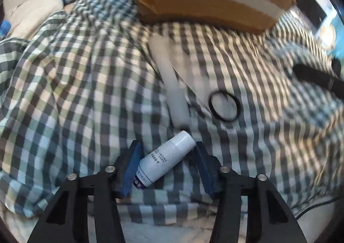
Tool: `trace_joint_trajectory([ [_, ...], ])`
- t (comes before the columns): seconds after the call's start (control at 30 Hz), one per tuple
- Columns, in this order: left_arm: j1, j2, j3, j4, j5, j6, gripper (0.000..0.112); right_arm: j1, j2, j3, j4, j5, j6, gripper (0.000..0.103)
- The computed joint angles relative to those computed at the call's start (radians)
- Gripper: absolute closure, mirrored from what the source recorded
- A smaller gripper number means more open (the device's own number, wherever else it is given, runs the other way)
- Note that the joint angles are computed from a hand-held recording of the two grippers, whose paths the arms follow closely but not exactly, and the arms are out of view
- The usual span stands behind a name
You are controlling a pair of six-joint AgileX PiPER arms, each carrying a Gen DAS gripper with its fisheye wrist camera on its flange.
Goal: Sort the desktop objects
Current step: 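Grasp the white spray bottle with the left gripper while the right grasps the black hair tie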
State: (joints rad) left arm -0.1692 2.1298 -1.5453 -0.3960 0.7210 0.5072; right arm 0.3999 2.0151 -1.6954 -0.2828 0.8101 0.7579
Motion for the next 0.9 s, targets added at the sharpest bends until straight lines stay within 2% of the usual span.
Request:
trace_joint_trajectory([
  [0.13,0.045,-0.023,0.011,-0.085,-0.052,0.016,0.071,0.004,0.056,-0.049,0.006,0.015,-0.032,0.059],
  [0.23,0.07,0.019,-0.053,-0.096,0.018,-0.021,0.07,0.007,0.11,-0.088,0.028,0.02,-0.068,0.059],
  [0.33,0.06,0.028,-0.06,-0.069,0.047,-0.018,0.061,0.011,0.159,-0.125,0.048,0.035,-0.096,0.059],
  [0.4,0.037,0.024,-0.046,-0.007,0.054,-0.045,0.046,0.01,0.183,-0.14,0.085,0.032,-0.138,0.059],
  [0.47,0.039,0.028,-0.044,0.006,0.066,-0.054,0.043,0.015,0.201,-0.156,0.083,0.034,-0.144,0.059],
  [0.5,0.044,0.037,-0.052,0.0,0.068,-0.056,0.043,0.017,0.21,-0.166,0.08,0.034,-0.146,0.063],
  [0.53,0.047,0.043,-0.059,0.0,0.074,-0.065,0.045,0.015,0.218,-0.176,0.088,0.033,-0.155,0.065],
  [0.57,0.046,0.045,-0.062,0.011,0.073,-0.079,0.058,0.011,0.229,-0.191,0.103,0.038,-0.169,0.069],
  [0.6,0.046,0.045,-0.061,0.022,0.068,-0.084,0.063,0.008,0.241,-0.207,0.116,0.045,-0.182,0.077],
  [0.67,0.05,0.031,-0.039,0.006,0.045,-0.066,0.068,0.002,0.266,-0.24,0.14,0.073,-0.207,0.089],
  [0.77,0.068,-0.021,0.03,-0.058,-0.035,-0.007,0.076,-0.006,0.254,-0.222,0.165,0.052,-0.221,0.1],
  [0.83,0.084,-0.048,0.066,-0.105,-0.074,0.025,0.079,-0.003,0.241,-0.208,0.148,0.046,-0.204,0.1],
  [0.9,0.105,-0.057,0.066,-0.154,-0.069,0.036,0.08,-0.002,0.208,-0.167,0.143,0.016,-0.192,0.1],
])
